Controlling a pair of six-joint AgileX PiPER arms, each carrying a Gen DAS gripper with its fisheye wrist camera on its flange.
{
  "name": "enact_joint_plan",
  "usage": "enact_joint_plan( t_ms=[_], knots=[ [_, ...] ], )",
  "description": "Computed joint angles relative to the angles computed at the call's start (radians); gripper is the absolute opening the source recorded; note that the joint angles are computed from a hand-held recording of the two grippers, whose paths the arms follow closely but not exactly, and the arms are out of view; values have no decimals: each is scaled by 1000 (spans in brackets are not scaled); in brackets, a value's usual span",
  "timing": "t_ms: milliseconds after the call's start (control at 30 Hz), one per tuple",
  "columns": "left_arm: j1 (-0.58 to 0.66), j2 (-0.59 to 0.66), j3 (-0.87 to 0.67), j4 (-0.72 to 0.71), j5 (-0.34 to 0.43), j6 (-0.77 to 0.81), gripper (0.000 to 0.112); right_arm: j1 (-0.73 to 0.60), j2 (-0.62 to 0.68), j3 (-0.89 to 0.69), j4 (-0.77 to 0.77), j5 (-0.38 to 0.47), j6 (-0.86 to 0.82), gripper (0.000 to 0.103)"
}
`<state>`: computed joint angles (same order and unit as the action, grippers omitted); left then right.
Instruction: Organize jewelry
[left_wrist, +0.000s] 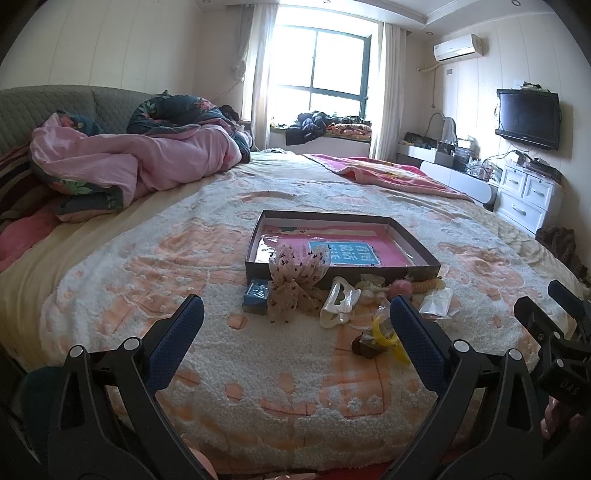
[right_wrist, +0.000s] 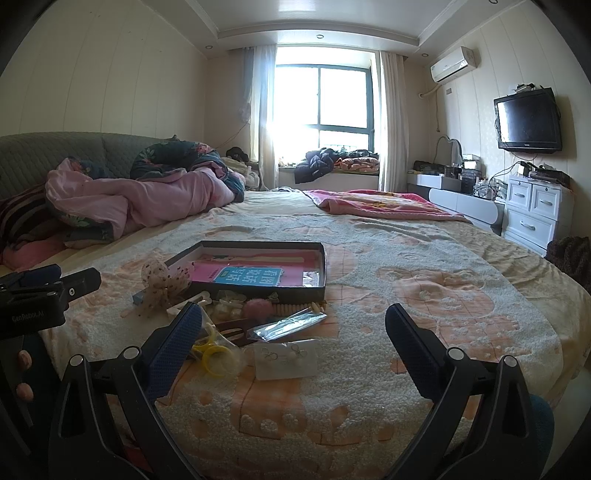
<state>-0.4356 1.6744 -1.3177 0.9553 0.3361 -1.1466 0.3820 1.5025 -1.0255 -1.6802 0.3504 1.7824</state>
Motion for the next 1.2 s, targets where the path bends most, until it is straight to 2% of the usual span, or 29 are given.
enact_joint_plan(
  t_ms=[600,700,933,1000,1200],
  knots=[
    [9,-4,-1,-12,-4,18,93,25,26,-4,-47,22,57,97],
    [9,-4,-1,-12,-4,17,93,9,5,-12,27,5,-26,97],
    [8,-4,1,-5,-4,9,93,27,21,-13,-2,22,11,97],
    [8,-5,1,-7,-4,12,93,1,13,-13,9,-5,-11,97],
    [32,-3,-26,-108,-3,110,93,-7,26,-24,-20,-34,0,97]
  ],
)
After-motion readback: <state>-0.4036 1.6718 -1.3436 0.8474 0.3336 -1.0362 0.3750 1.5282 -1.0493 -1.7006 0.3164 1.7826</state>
